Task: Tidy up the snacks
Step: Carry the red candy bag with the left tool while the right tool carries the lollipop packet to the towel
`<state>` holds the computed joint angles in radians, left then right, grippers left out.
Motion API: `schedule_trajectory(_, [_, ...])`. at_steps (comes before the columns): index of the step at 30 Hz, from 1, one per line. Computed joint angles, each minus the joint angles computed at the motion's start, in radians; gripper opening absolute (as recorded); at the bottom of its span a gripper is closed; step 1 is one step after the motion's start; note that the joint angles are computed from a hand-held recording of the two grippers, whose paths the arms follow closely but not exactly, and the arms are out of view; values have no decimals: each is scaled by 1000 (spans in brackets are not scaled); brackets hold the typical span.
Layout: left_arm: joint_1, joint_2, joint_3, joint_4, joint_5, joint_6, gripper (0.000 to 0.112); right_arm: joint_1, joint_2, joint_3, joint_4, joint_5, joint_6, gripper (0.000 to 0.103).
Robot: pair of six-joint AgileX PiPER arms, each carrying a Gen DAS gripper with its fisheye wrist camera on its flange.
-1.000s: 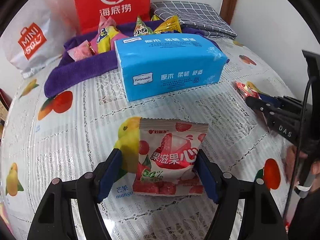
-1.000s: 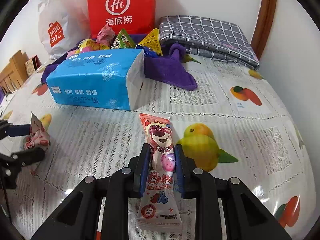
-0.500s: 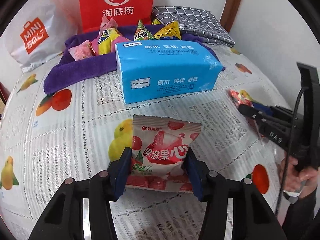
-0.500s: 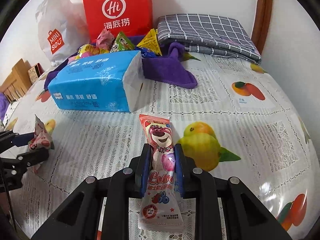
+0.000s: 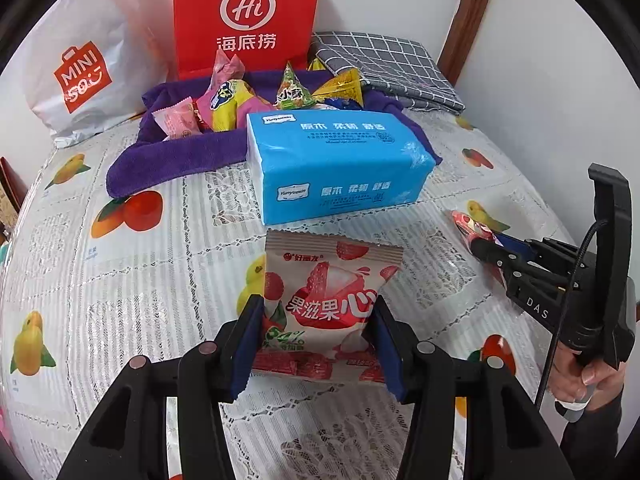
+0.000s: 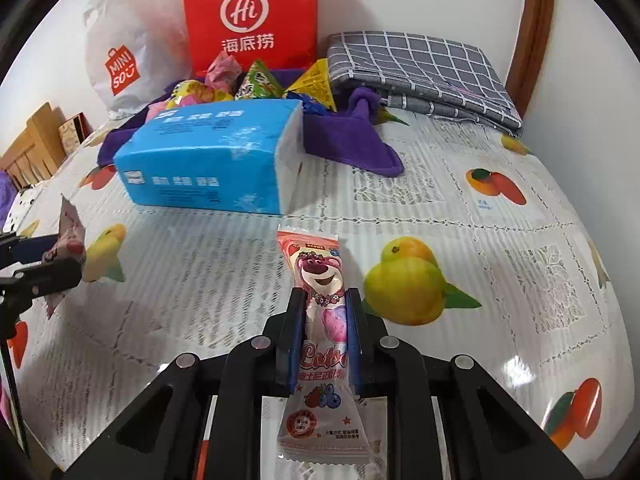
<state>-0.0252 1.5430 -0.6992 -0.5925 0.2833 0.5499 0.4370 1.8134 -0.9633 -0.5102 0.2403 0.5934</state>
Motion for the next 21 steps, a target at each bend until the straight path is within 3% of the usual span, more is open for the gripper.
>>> schedule_trajectory(3, [-1,-16,7,22,-2,-22,50,11,-21,8,-26,8,47,19])
schedule_trajectory(7, [24,-38,8,-16,23,15,50,-1,-47,5,162,13,-119,19])
schedule_trajectory(14, [64,-76,-5,-30,68,30,50,3,-103,-12,337,53,-280,19])
schedule_trajectory(21, [95,-99,-63,-30,133,25,50,30,-146,-63,352,109,-296,19])
